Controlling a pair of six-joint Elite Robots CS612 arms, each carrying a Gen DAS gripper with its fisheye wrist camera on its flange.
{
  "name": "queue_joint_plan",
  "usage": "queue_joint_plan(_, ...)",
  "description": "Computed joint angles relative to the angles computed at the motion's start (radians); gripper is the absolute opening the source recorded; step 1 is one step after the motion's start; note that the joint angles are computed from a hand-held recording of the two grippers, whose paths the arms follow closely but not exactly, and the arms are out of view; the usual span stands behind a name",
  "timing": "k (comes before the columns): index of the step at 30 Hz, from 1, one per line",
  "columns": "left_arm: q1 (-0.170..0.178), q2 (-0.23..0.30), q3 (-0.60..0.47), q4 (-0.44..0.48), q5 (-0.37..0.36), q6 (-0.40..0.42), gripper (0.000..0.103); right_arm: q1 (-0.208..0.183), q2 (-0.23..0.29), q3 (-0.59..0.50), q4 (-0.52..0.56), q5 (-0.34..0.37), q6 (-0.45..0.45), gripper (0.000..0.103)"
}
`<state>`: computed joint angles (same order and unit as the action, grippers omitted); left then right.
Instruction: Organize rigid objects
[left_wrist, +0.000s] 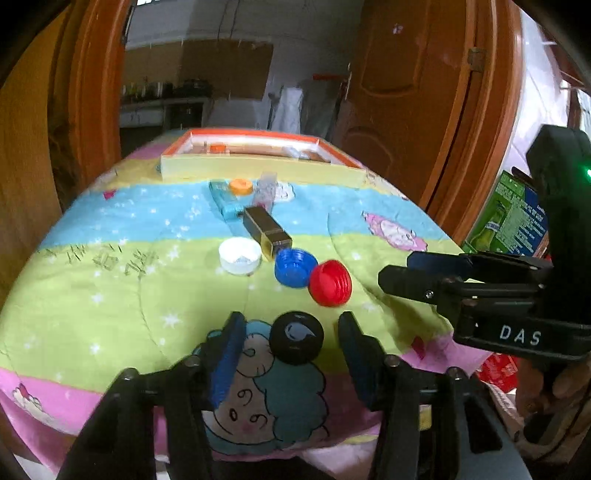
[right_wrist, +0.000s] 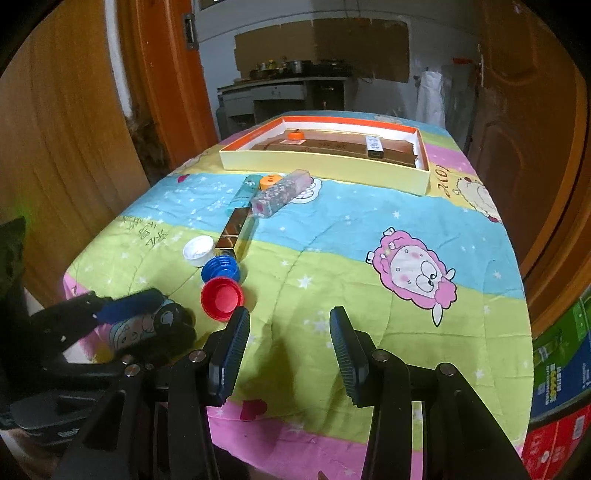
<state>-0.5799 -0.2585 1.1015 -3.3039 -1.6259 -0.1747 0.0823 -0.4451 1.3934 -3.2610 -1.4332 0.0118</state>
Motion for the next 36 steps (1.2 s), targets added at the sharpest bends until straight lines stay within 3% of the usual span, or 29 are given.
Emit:
queue_joint_plan(1, 0.000, 0.001, 0.000, 0.003, 0.003, 0.002, 0.030, 0.000, 0.000, 0.000, 0.001, 0.000, 0.001, 0.047)
queue_joint_plan(5, 0.006, 0.006, 0.000, -0.022, -0.011, -0.015, 0.030, 0.001, 0.001, -0.003, 0.012, 0.007, 0.003, 0.047)
queue_joint_plan(13, 0.016, -0.007, 0.018, -0.051, 0.052, -0.061, 0.030, 0.011, 0.016, -0.028, 0.012, 0.072, -0.042, 0.047)
queue_joint_plan(25, 0.022, -0.013, 0.019, -0.056, 0.058, -0.076, 0.030, 0.026, 0.049, -0.089, 0.058, 0.072, -0.049, 0.047)
queue_joint_plan(26, 0.022, -0.014, 0.019, -0.055, 0.058, -0.077, 0.030, 0.026, 0.049, -0.090, 0.066, 0.071, -0.051, 0.045)
queue_joint_plan(28, 0.022, -0.014, 0.019, -0.052, 0.057, -0.081, 0.030, 0.025, 0.047, -0.086, 0.061, 0.066, -0.051, 0.030)
queue_joint_plan(36, 0.021, -0.015, 0.013, -0.044, 0.063, -0.080, 0.030, 0.017, 0.043, -0.077, 0.051, 0.087, -0.043, 0.030)
